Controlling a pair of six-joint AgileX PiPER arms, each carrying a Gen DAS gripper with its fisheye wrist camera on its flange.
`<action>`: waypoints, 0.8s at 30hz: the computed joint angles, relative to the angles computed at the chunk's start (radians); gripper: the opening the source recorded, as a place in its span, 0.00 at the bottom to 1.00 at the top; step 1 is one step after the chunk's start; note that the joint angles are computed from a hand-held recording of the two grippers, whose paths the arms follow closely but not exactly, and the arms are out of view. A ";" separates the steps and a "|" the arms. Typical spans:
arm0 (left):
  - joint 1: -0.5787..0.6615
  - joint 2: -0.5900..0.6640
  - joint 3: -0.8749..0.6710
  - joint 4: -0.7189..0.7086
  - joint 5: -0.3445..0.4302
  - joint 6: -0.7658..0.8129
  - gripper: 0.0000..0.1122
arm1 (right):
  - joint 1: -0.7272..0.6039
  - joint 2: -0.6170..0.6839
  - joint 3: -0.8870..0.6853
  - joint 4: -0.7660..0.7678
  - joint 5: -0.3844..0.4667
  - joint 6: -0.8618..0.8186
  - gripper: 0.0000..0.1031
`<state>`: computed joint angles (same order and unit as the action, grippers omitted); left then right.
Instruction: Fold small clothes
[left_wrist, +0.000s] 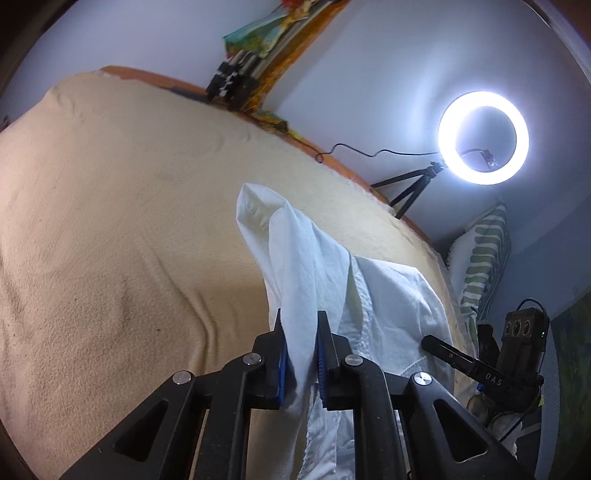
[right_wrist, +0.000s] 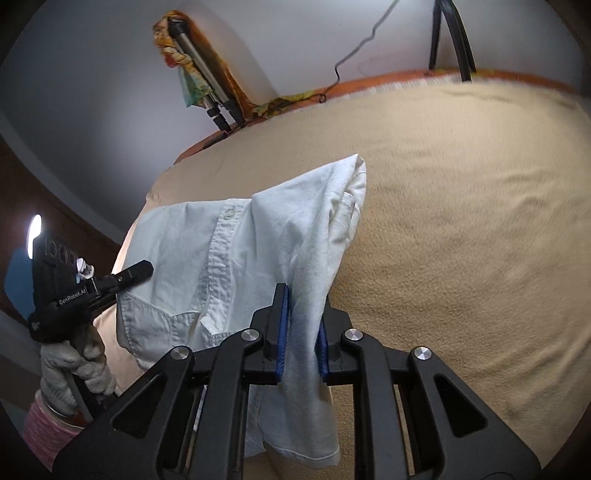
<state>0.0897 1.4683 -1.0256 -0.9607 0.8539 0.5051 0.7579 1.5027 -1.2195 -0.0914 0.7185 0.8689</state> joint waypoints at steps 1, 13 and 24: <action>-0.006 -0.004 -0.005 -0.002 0.004 -0.001 0.09 | 0.007 -0.008 -0.008 -0.025 0.016 0.012 0.14; -0.243 0.090 -0.184 0.028 -0.072 -0.093 0.08 | -0.083 -0.181 0.057 -0.122 0.076 0.003 0.12; -0.515 0.436 -0.677 0.195 -0.130 -0.319 0.08 | -0.404 -0.233 0.071 -0.043 0.122 -0.311 0.12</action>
<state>-0.4248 1.9045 -1.7025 -0.7653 0.7241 0.1865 0.3544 1.2696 -1.1483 -0.1345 0.8410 0.5575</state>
